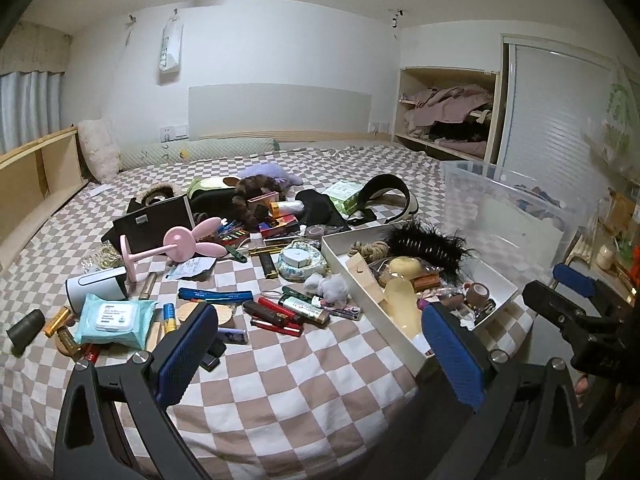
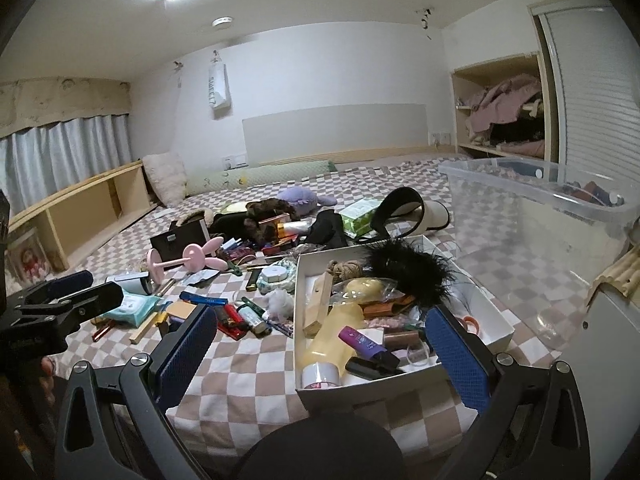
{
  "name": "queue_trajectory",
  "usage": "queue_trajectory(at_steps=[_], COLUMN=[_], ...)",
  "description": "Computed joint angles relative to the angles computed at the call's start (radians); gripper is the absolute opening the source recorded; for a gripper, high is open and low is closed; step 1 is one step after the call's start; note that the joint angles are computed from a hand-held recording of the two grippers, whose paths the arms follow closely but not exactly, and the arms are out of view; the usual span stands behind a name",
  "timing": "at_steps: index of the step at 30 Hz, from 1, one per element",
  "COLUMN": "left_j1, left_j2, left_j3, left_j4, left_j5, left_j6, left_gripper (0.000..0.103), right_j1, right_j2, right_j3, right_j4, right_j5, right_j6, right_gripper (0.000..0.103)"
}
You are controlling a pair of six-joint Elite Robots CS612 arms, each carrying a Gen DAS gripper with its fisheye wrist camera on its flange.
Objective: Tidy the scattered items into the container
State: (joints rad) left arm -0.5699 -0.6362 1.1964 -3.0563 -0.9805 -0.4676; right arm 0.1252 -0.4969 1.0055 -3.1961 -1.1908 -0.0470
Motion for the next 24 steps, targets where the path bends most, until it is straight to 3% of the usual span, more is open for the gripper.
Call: queue_trajectory(at_steps=[10, 24], left_j1=[-0.002, -0.004], left_j2=[-0.012, -0.018], left_j3=[0.029, 0.044], left_j4=[-0.02, -0.037], left_j5=[-0.001, 0.012], left_j6=[-0.008, -0.018], left_gripper=[0.103, 0.102], right_j1=[0.008, 0.013], right_j2=[-0.007, -0.005], right_j3=[0.033, 0.033], right_j4=[-0.062, -0.051], right_j5=[-0.005, -0.009], right_j6=[-0.047, -0.067], right_gripper=[0.103, 0.103])
